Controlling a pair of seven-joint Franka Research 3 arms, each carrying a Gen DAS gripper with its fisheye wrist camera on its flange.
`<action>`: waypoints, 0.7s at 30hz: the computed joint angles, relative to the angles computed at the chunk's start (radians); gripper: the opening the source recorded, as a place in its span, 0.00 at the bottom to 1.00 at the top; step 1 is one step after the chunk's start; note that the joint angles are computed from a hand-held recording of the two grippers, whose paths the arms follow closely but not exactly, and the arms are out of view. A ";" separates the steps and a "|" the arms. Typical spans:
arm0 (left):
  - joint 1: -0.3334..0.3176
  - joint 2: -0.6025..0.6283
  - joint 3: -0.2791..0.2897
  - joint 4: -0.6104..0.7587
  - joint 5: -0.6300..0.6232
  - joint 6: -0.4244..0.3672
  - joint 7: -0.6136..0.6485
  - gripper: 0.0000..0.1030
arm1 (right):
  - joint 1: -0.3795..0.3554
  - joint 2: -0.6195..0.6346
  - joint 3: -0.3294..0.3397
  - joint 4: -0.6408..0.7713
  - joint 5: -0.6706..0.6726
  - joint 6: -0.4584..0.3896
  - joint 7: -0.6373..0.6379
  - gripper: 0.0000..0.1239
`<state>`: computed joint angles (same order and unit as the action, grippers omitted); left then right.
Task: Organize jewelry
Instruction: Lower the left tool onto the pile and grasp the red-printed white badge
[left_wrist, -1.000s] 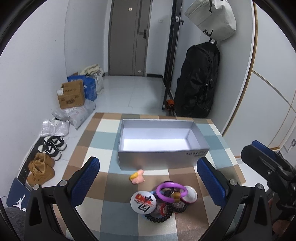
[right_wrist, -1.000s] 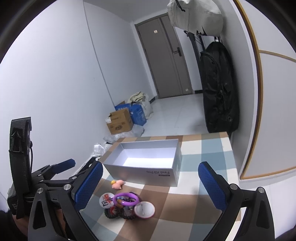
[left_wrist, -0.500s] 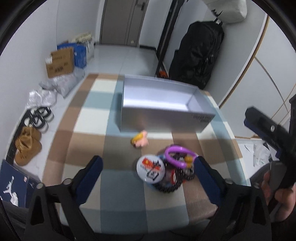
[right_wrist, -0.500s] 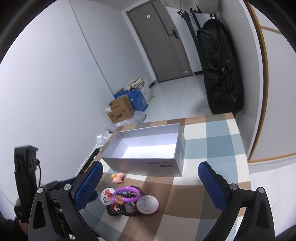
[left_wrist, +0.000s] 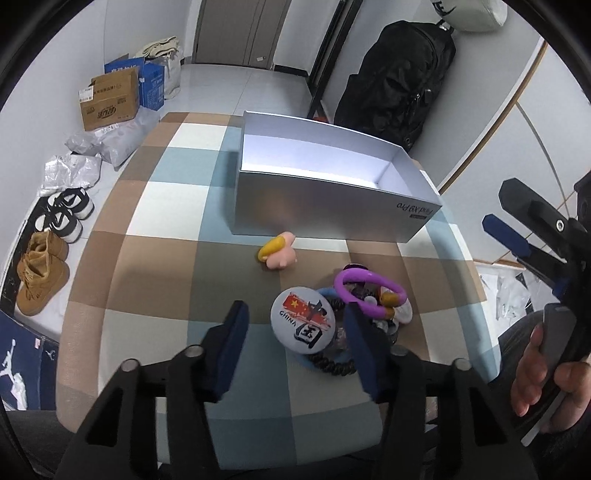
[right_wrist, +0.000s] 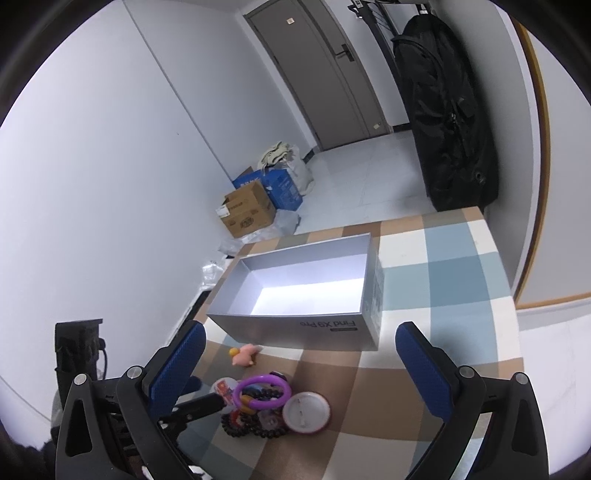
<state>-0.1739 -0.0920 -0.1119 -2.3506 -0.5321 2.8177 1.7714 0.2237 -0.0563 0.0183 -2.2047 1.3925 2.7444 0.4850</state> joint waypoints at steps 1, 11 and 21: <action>-0.002 0.004 0.004 0.003 -0.020 -0.004 0.014 0.33 | 0.000 0.000 0.000 0.001 -0.002 -0.002 0.002 0.83; 0.016 0.016 0.005 0.026 -0.132 -0.046 0.049 0.02 | -0.001 -0.004 -0.001 -0.005 -0.025 -0.017 0.027 0.83; 0.050 0.038 0.003 0.074 -0.232 -0.156 0.051 0.34 | 0.001 -0.007 -0.001 -0.013 -0.039 -0.023 0.041 0.83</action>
